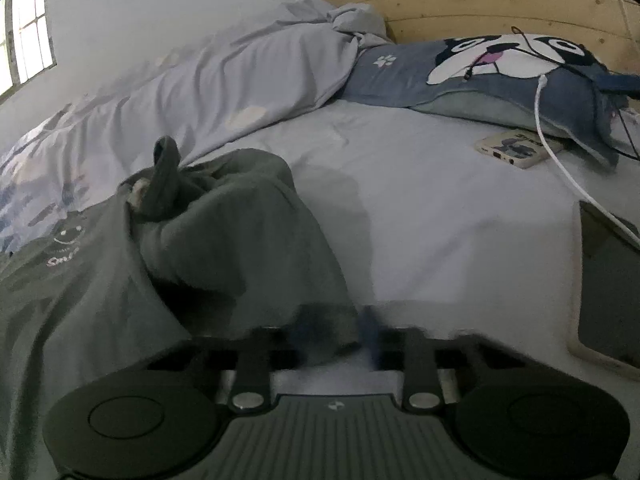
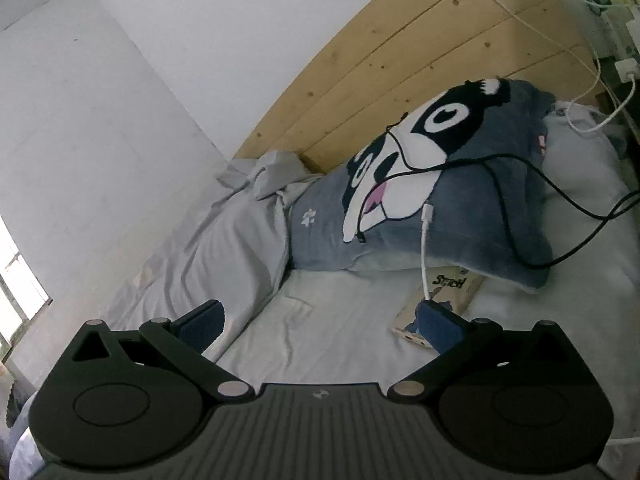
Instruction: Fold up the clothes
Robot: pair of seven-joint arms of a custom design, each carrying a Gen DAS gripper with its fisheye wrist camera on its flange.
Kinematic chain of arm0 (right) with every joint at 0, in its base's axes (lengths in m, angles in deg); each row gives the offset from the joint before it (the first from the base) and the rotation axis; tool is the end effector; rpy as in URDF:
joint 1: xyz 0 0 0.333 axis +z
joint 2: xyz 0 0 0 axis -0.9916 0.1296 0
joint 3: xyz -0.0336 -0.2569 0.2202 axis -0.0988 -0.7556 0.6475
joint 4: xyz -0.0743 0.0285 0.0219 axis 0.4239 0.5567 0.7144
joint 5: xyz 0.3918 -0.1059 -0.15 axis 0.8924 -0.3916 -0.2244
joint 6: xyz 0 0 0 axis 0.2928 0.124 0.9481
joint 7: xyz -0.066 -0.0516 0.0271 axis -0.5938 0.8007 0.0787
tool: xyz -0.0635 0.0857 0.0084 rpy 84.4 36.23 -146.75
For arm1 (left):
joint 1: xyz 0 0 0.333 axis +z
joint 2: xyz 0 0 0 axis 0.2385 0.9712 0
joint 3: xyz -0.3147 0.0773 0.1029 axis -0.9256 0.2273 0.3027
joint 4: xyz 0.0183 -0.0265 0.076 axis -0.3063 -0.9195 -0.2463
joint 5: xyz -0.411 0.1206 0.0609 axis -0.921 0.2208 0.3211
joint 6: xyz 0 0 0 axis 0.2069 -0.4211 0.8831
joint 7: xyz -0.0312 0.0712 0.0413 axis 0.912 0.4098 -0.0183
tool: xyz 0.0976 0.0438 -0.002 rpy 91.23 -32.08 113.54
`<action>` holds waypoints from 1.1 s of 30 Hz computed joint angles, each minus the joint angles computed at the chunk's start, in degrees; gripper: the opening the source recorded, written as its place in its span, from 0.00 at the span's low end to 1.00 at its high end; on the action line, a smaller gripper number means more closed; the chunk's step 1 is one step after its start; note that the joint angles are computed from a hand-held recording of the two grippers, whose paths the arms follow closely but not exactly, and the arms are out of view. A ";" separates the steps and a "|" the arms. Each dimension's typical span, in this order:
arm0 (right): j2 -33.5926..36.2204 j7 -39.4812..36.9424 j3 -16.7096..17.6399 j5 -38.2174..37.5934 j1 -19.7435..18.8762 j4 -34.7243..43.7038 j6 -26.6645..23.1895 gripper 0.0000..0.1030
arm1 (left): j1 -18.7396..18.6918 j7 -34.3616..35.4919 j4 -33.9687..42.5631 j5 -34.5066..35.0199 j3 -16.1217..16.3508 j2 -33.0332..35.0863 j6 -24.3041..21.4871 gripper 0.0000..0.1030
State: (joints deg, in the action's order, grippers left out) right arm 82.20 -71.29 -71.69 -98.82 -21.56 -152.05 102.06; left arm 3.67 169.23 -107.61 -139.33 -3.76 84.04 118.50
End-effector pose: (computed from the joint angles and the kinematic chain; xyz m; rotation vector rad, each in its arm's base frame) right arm 0.4723 0.5652 0.5466 0.0485 2.0363 -1.2087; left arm 0.6212 -0.2854 0.4656 -0.5704 2.4830 -1.1323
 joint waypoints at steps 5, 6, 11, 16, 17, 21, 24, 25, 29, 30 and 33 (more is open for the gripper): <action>-1.14 1.75 0.49 0.26 -0.32 -1.68 0.56 1.00 | 4.36 5.27 2.21 -16.32 0.48 -3.16 -12.42 0.05; -1.25 1.91 0.59 0.19 -0.38 -1.87 0.64 1.00 | 4.98 6.21 2.42 -19.69 1.36 -4.07 -15.58 0.05; -1.96 2.56 1.11 -0.30 -0.81 -3.05 2.03 1.00 | 6.71 2.13 5.37 -31.18 6.08 -6.09 -23.35 0.04; -2.40 2.61 1.50 -0.95 -1.26 -3.83 3.84 1.00 | 8.87 -4.85 12.64 -36.88 8.42 -3.70 -23.26 0.03; -2.40 2.40 1.52 -1.14 -1.31 -3.85 4.19 1.00 | 9.30 -5.88 14.57 -36.86 8.52 -2.71 -22.49 0.02; -2.55 1.76 1.55 -1.88 -1.59 -4.24 6.28 1.00 | 11.66 -10.56 22.18 -34.35 8.27 1.75 -19.98 0.01; -2.83 1.23 1.61 -2.11 -1.93 -4.73 7.84 1.00 | 13.42 -15.14 27.61 -29.54 7.71 5.29 -18.75 0.01; -2.89 1.11 1.65 -2.09 -2.10 -4.82 8.38 1.00 | 13.72 -15.98 27.65 -26.57 7.54 5.58 -19.15 0.01; -2.44 0.09 1.55 -2.16 -2.55 -4.17 10.14 1.00 | 15.35 -16.03 24.79 -18.84 6.23 5.38 -21.76 0.19; -2.28 -0.41 1.47 -2.19 -2.57 -3.94 10.48 1.00 | 15.77 -16.41 23.82 -18.77 5.85 5.45 -22.24 0.33; -1.61 -2.71 1.13 -2.25 -2.57 -2.95 11.43 1.00 | 16.44 -19.06 21.98 -18.58 5.40 6.53 -23.12 0.51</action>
State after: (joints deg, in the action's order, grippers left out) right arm 80.59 -74.00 -70.57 -101.07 -24.13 -155.00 113.49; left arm 20.11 150.16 -85.63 -157.90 1.64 90.57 95.38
